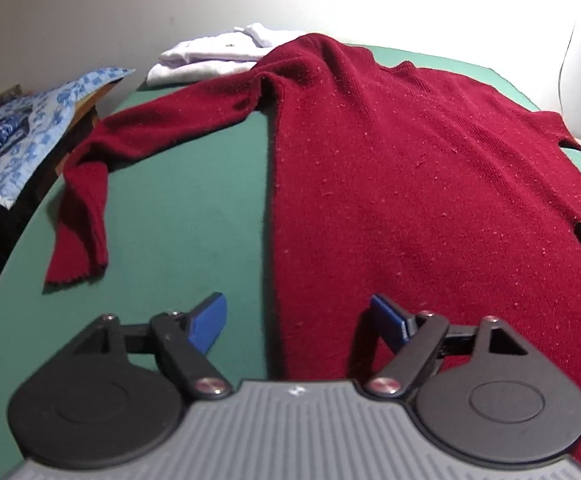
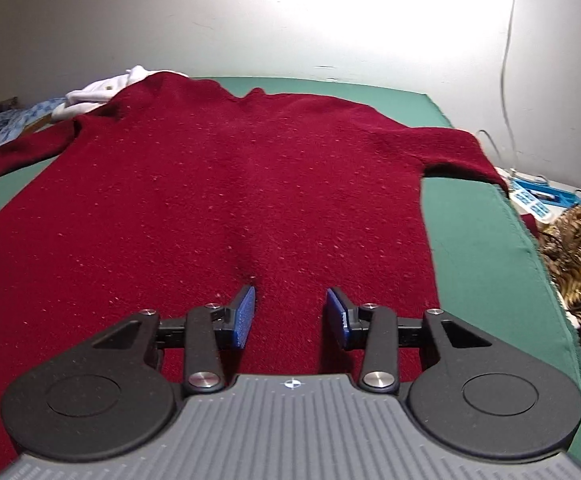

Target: Fold clothes

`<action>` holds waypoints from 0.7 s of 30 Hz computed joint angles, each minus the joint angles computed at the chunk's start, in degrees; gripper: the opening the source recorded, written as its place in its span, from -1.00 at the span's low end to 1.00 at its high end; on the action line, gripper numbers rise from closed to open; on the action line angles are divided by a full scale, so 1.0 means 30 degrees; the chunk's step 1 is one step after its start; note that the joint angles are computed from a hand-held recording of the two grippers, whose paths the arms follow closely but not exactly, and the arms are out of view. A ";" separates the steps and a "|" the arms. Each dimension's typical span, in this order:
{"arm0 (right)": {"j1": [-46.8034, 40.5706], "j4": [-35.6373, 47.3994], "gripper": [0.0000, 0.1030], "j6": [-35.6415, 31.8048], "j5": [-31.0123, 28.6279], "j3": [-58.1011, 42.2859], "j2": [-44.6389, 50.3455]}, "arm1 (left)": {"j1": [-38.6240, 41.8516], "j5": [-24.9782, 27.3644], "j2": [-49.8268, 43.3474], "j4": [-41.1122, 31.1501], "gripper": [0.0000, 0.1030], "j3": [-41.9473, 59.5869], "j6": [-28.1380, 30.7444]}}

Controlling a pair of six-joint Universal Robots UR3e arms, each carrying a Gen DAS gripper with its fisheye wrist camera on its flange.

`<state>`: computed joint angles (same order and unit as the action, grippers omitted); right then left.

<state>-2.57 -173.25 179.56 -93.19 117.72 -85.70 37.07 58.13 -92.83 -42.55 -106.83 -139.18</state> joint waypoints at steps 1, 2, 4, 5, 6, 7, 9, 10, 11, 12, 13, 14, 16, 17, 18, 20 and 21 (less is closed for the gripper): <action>0.0262 -0.0389 -0.19 0.0190 -0.0461 0.0055 0.0205 | 0.0342 -0.0477 0.0076 -0.0655 0.49 0.0206 0.0425; 0.0526 -0.0771 -0.16 0.0377 -0.0927 0.0102 0.0418 | 0.0646 -0.0975 0.0095 -0.1229 0.53 0.0415 0.0910; 0.1112 -0.2185 -0.11 0.0765 -0.1938 0.0389 0.1050 | 0.0986 -0.1508 0.0050 -0.1633 0.70 0.0578 0.1756; 0.1328 -0.2687 -0.10 0.0932 -0.2322 0.0460 0.1302 | 0.1074 -0.1593 0.0072 -0.1604 0.70 0.0526 0.2099; 0.1396 -0.2620 -0.09 0.1063 -0.2467 0.0374 0.1338 | 0.1110 -0.1607 0.0026 -0.1806 0.69 0.0612 0.2489; 0.1443 -0.2541 -0.05 0.1213 -0.2591 0.0289 0.1368 | 0.1179 -0.1624 0.0054 -0.2258 0.69 0.0702 0.2954; 0.1516 -0.2365 0.02 0.1542 -0.2829 0.0119 0.1439 | 0.1394 -0.1710 0.0281 -0.3347 0.68 0.0776 0.3903; 0.1522 -0.2294 0.07 0.1701 -0.2915 0.0082 0.1441 | 0.1526 -0.1778 0.0473 -0.3942 0.68 0.0756 0.4349; 0.1476 -0.2257 0.10 0.1856 -0.2914 0.0111 0.1394 | 0.1572 -0.1782 0.0684 -0.4233 0.68 0.0619 0.4635; 0.1450 -0.2215 0.11 0.2006 -0.2893 0.0119 0.1360 | 0.1568 -0.1770 0.0912 -0.4272 0.68 0.0400 0.4832; 0.1435 -0.2167 0.15 0.2092 -0.2890 0.0104 0.1343 | 0.1558 -0.1762 0.1142 -0.4259 0.68 0.0170 0.5021; 0.1434 -0.2108 0.21 0.2075 -0.2914 0.0056 0.1351 | 0.1521 -0.1784 0.1371 -0.4255 0.69 -0.0071 0.5187; 0.1447 -0.1923 0.44 0.2165 -0.3083 -0.0092 0.1415 | 0.1506 -0.1810 0.1847 -0.4135 0.72 -0.0635 0.5431; 0.1356 -0.1815 0.56 0.2304 -0.3013 -0.0133 0.1414 | 0.1401 -0.1716 0.2040 -0.3772 0.72 -0.0959 0.5280; 0.1185 -0.1764 0.59 0.2447 -0.2776 -0.0084 0.1342 | 0.1238 -0.1487 0.2186 -0.3367 0.73 -0.1210 0.4925; 0.0750 -0.1832 0.77 0.2416 -0.1853 0.0200 0.1094 | 0.0823 -0.0818 0.2373 -0.2718 0.74 -0.1467 0.3922; 0.0595 -0.1820 0.82 0.2296 -0.1401 0.0305 0.0991 | 0.0624 -0.0457 0.2415 -0.2680 0.77 -0.1378 0.3349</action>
